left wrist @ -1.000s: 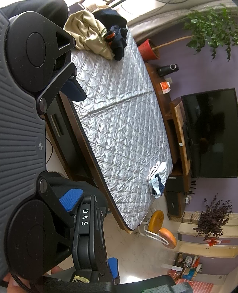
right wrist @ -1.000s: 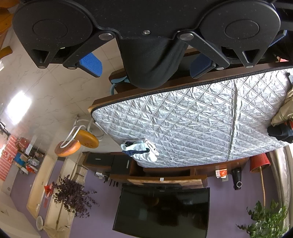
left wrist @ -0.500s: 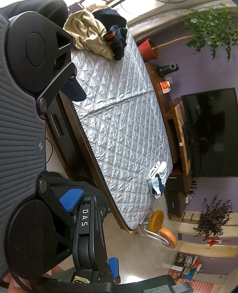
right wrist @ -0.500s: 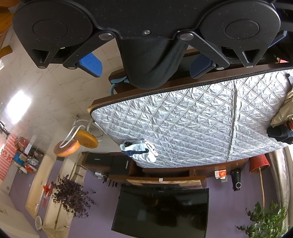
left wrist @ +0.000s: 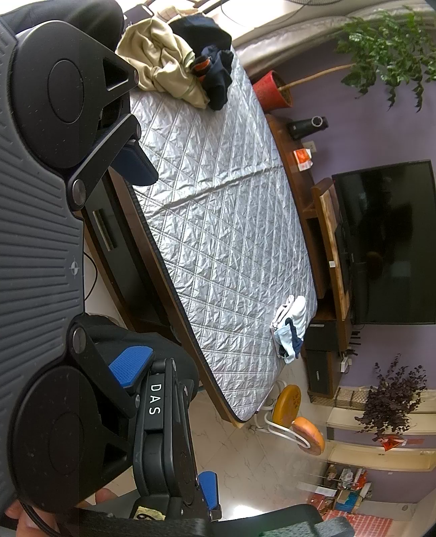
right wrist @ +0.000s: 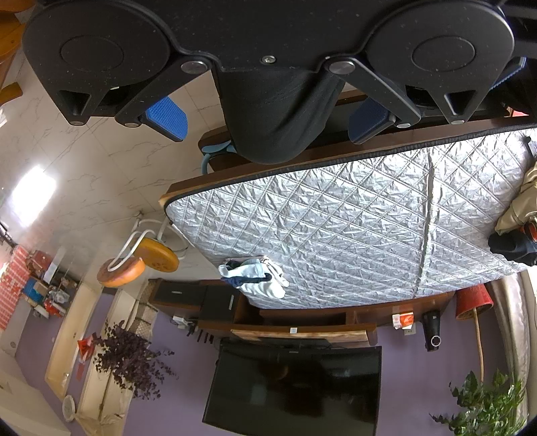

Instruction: Fold clothes

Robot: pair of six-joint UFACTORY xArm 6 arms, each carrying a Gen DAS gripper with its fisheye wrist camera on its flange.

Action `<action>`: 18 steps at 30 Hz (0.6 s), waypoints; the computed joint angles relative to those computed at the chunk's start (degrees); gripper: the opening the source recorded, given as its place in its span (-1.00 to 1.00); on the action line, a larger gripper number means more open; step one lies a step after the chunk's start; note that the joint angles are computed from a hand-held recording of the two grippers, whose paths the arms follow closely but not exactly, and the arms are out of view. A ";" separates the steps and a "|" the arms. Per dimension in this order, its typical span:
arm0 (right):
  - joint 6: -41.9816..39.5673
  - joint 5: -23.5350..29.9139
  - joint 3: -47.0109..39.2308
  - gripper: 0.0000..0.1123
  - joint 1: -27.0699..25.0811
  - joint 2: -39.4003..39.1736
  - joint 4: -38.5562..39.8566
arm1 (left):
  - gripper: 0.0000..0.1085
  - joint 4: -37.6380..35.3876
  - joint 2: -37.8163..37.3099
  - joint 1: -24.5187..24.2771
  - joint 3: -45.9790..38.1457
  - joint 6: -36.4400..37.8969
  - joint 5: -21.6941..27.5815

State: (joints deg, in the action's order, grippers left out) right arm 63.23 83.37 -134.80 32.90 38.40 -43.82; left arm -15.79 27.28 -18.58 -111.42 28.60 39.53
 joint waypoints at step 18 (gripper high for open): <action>0.46 -0.32 1.06 0.82 -0.13 -0.48 0.45 | 0.89 0.53 -0.22 -0.22 0.75 -0.33 -0.33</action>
